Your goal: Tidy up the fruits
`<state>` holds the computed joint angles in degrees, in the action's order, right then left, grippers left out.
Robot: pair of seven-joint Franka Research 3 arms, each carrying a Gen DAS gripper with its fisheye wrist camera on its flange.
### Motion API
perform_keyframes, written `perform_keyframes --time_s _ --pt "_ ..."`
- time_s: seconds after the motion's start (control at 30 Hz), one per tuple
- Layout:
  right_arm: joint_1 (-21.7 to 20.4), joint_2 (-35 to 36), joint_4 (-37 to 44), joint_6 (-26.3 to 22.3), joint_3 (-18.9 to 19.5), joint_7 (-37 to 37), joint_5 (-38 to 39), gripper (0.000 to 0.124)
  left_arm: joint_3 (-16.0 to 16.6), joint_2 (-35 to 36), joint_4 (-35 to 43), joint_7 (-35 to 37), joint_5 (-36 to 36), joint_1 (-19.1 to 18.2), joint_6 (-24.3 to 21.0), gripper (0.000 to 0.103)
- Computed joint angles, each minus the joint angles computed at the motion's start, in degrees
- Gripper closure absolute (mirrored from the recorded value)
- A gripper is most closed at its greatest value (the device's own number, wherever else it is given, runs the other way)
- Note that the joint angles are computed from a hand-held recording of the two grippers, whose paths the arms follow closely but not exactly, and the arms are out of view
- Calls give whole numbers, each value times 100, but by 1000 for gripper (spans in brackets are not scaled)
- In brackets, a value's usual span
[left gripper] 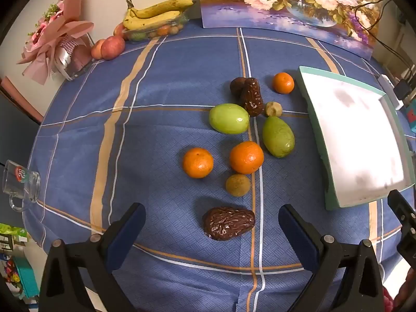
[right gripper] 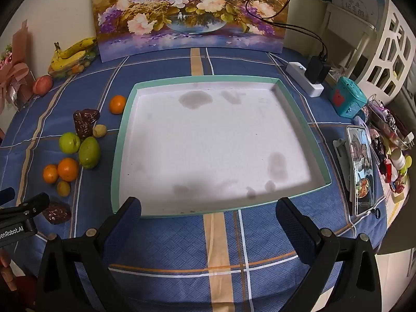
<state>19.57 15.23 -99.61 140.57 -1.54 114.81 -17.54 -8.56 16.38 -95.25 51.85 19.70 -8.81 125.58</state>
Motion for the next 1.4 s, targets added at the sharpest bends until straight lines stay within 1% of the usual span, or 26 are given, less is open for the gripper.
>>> perform_keyframes --time_s 0.43,1.4 --pt "-6 5 26 -35 3 -32 44 21 1 42 71 -36 0 -22 -52 0" --pt "2 80 49 -20 -11 -47 103 21 5 5 1 1 -14 5 -10 0"
